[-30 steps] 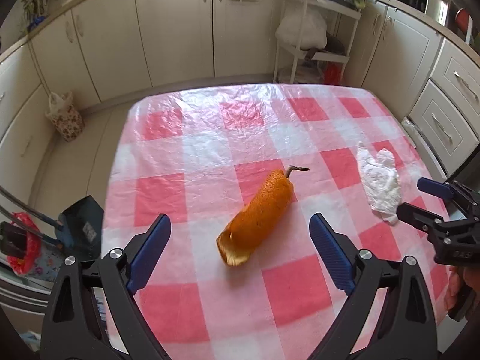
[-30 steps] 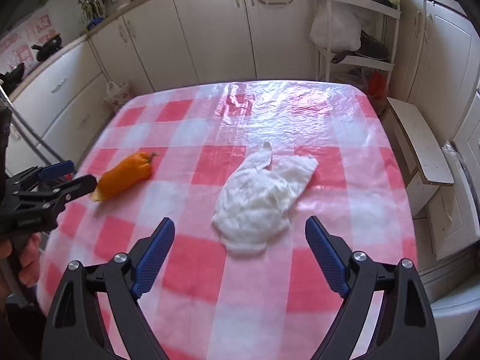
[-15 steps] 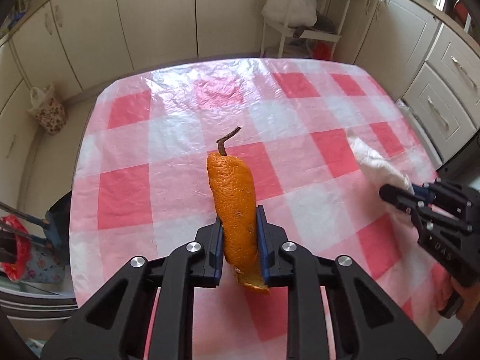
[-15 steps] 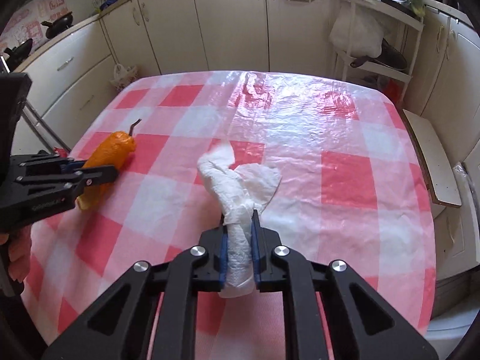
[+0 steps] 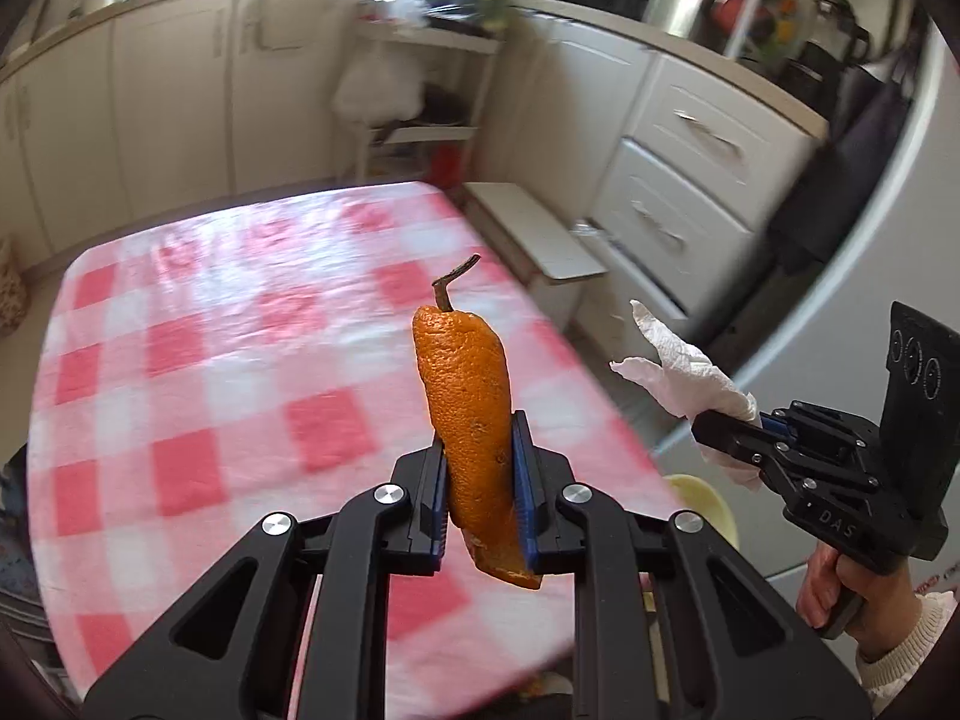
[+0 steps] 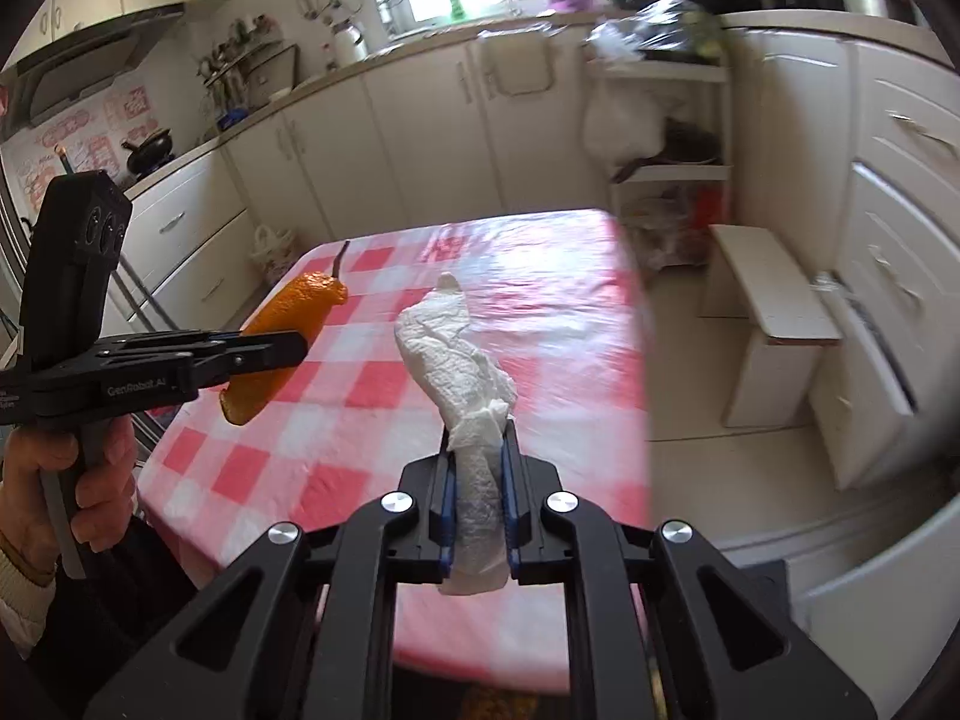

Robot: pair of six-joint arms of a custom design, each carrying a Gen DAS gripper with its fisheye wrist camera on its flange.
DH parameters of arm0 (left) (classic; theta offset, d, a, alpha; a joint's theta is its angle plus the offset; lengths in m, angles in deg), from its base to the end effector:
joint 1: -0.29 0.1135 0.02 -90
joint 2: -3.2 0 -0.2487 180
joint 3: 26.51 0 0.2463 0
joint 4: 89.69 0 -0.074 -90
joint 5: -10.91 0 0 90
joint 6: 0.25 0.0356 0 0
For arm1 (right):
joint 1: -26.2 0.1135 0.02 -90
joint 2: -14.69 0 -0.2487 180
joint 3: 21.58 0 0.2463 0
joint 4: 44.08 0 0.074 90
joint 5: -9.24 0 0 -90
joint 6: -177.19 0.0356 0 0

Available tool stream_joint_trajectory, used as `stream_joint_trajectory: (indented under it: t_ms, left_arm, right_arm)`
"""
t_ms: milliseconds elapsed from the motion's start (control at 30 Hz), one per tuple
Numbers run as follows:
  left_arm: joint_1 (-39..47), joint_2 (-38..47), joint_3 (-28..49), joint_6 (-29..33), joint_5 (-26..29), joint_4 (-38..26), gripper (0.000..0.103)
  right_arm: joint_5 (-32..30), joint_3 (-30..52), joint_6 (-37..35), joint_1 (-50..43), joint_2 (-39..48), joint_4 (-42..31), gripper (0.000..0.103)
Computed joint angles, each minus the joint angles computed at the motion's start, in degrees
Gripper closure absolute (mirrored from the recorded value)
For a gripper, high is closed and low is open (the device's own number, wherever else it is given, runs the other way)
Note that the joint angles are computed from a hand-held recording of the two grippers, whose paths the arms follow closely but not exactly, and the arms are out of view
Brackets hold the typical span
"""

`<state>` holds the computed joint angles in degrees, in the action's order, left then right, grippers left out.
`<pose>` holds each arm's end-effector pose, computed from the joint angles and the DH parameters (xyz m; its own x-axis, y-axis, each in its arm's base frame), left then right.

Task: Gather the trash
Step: 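Carry the peel with the left tool while the right tool carries the tissue to the yellow bin, then open the left tool over the yellow bin while the right tool releases the tissue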

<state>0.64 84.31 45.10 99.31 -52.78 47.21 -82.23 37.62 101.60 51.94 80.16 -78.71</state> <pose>0.2889 -0.0140 0.2344 -0.7396 0.1444 -0.6574 0.3920 0.8864 -0.2463 0.2198 0.1070 0.2411 -0.6836 -0.0534 -0.7279 -0.2906 0.9348 0.2044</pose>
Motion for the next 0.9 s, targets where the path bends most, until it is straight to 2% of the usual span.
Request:
stream_joint_trajectory:
  t_ms: [100, 200, 300, 400, 467, 600, 633, 667, 700, 733, 800, 867, 900]
  left_arm:
    - [-10.0, -6.6, -2.5, -4.6, -3.8, -1.1, 0.086]
    - [-22.3, -9.4, -3.8, -10.3, -9.0, -1.4, 0.086]
    - [-35.6, -6.5, -3.6, -16.3, -14.9, -0.1, 0.086]
    - [-45.2, -0.4, -1.9, -20.9, -18.7, 1.5, 0.086]
    - [-50.6, 5.7, 0.7, -23.6, -20.3, 2.1, 0.086]
    - [-56.9, 16.4, 6.6, -26.2, -22.5, 2.0, 0.085]
    - [-58.2, 20.0, 9.0, -26.6, -23.0, 1.4, 0.084]
    - [-58.7, 22.1, 10.3, -26.7, -23.8, 0.9, 0.083]
    - [-59.3, 23.6, 11.4, -26.8, -24.7, 0.6, 0.081]
    - [-59.8, 25.1, 12.3, -26.9, -25.6, 0.3, 0.077]
    - [-60.3, 24.9, 11.3, -27.1, -27.7, 1.1, 0.066]
    - [-59.6, 22.3, 8.0, -26.2, -30.1, 3.2, 0.048]
    - [-59.0, 20.5, 5.9, -25.7, -31.4, 4.3, 0.046]
  right_arm:
    - [-0.2, -5.8, -2.0, -5.6, -13.1, -7.9, 0.089]
    - [-1.7, -9.7, -5.4, -12.8, -23.0, -15.6, 0.089]
    - [-5.7, -14.4, -10.8, -22.7, -29.8, -20.7, 0.087]
    - [-11.3, -20.1, -16.0, -33.6, -33.2, -23.2, 0.086]
    - [-13.9, -23.3, -20.0, -39.5, -33.7, -23.6, 0.086]
    - [-14.9, -29.4, -22.5, -44.0, -25.8, -15.2, 0.084]
    - [-14.1, -30.5, -21.7, -43.6, -22.4, -11.9, 0.079]
    - [-13.6, -30.9, -21.3, -43.7, -18.6, -8.9, 0.060]
    - [-13.3, -31.7, -20.6, -43.8, -14.9, -5.6, 0.049]
    - [-13.4, -32.3, -20.6, -44.5, -13.3, -4.0, 0.041]
    - [-13.7, -33.0, -21.2, -46.5, -11.5, -2.7, 0.040]
    - [-14.1, -33.1, -21.8, -48.8, -11.2, -2.6, 0.036]
    - [-14.3, -33.0, -22.2, -50.0, -12.0, -3.4, 0.035]
